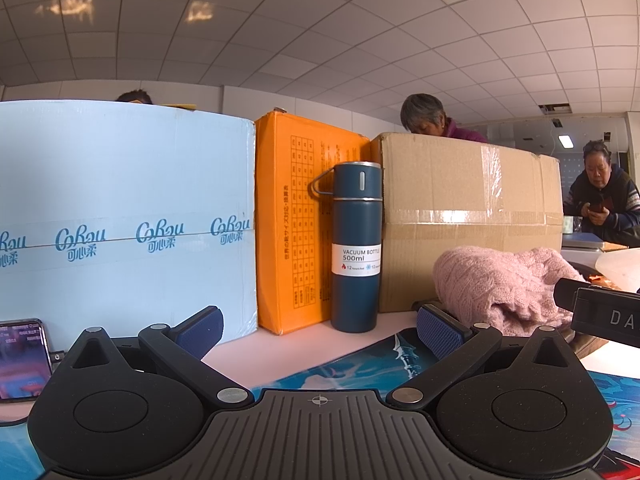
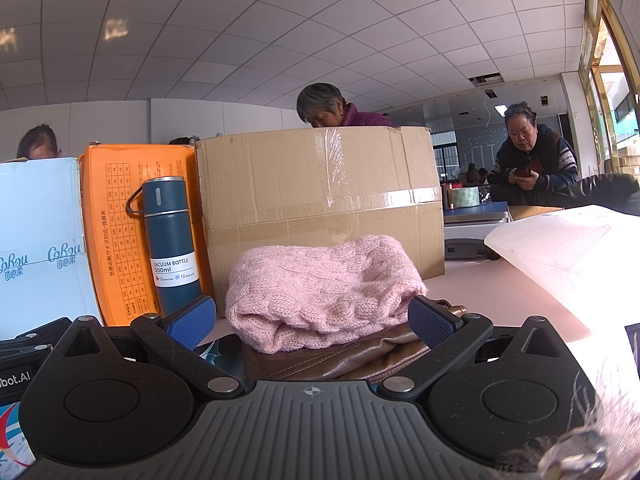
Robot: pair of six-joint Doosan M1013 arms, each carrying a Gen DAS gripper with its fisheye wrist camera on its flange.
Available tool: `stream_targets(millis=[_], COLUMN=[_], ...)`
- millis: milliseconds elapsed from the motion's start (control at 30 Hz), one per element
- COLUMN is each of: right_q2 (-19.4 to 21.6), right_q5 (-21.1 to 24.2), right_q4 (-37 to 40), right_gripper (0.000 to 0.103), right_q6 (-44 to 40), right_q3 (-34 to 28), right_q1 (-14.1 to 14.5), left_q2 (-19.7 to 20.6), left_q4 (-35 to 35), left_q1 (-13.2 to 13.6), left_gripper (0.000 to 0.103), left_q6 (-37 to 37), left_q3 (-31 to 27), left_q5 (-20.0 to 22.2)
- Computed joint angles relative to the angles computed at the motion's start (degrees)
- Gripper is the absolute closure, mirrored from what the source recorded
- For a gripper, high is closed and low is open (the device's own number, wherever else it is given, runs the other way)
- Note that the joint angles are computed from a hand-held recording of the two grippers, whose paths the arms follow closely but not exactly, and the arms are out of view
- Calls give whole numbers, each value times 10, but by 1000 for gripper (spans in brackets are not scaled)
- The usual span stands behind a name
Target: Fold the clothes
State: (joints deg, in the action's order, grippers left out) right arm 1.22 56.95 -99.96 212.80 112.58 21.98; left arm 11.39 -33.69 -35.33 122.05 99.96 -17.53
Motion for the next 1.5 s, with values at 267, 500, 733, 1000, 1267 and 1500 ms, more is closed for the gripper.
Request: stream_targets(millis=[267,500,733,1000,1267,1500], right_q2=[0,0,0,1,1,6], right_q5=[0,0,0,1,3,5], right_q4=[0,-1,-1,-2,2,30], right_gripper=[0,0,0,0,0,0], right_q6=[0,1,1,2,-5,-31], right_q3=[0,1,1,0,-1,-10], right_q1=[0,0,0,0,2,1], left_q2=[1,1,1,1,0,-2], left_q4=[2,2,2,3,22,66], left_q1=[0,0,0,1,-1,-1], left_gripper=[0,0,0,0,0,0], left_q6=[-3,-3,-3,-4,-18,-52], left_q3=[0,0,-1,-1,3,8], left_q5=[0,0,1,2,-9,-19])
